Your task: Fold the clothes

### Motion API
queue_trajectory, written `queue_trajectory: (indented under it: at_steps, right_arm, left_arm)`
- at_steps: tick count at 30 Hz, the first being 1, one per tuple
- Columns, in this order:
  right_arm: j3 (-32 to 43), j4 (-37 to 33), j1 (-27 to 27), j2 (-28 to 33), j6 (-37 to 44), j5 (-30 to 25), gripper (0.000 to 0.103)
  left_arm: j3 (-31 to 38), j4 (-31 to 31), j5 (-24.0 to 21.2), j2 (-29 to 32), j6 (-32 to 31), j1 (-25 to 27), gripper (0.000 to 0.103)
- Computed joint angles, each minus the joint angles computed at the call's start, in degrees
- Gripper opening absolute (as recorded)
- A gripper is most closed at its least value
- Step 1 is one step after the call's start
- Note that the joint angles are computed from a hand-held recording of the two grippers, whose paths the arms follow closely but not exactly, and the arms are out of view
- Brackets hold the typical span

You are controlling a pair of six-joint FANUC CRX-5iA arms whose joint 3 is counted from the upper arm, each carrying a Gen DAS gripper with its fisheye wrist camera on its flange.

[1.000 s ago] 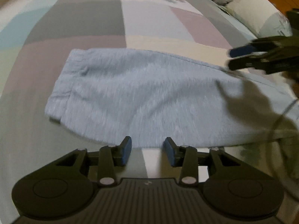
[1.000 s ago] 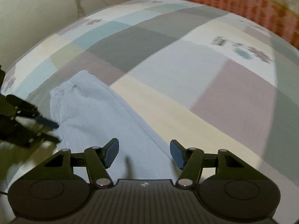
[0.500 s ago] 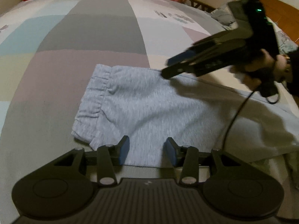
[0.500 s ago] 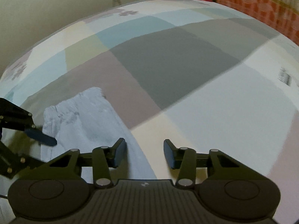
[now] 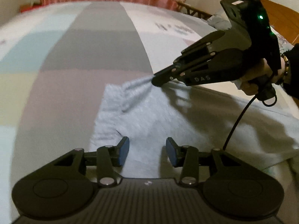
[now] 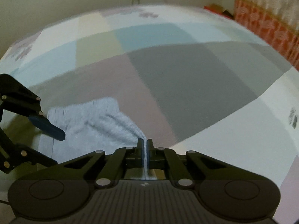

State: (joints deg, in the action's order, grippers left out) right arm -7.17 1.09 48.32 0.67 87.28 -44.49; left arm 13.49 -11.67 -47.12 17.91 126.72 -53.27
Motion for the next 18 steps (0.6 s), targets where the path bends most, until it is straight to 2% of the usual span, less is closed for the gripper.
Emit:
queue_trajectory:
  at_steps: [3,6,8,10,13,15,18]
  right_arm:
    - [0.9,0.17,-0.66,0.6,-2.97,-1.89,0.017]
    - [-3.32,2.74,0.28,-4.46,-11.86,-1.99,0.021]
    - [-6.27,4.53,1.09,-8.41,-18.44,-2.37,0.025]
    - [-9.29,6.73,2.36,-12.45,-25.74,-3.67,0.031]
    - [-14.36,11.83,6.75,-16.88,-37.05,-9.59,0.032]
    - [-17.27,14.87,9.84,-18.54,-44.09,-13.51,0.032]
    - [-20.68,16.43,11.98,-19.14,-49.98,-13.22,0.034]
  left_arm:
    - [-0.07,1.12,0.12,-0.37,-2.2,0.63,0.04]
    - [-1.4,2.43,2.19,-1.51,-5.56,0.81,0.043]
    - [-1.82,3.14,1.86,-1.61,-8.69,0.56,0.044]
    - [-1.1,3.69,-1.41,-0.74,-10.23,0.3,0.043]
    - [0.12,4.83,-6.21,0.27,-12.4,0.04,0.044]
    - [0.18,5.93,-7.49,-0.23,-12.68,0.29,0.044]
    - [1.31,6.18,-7.41,-0.26,-13.43,0.39,0.044]
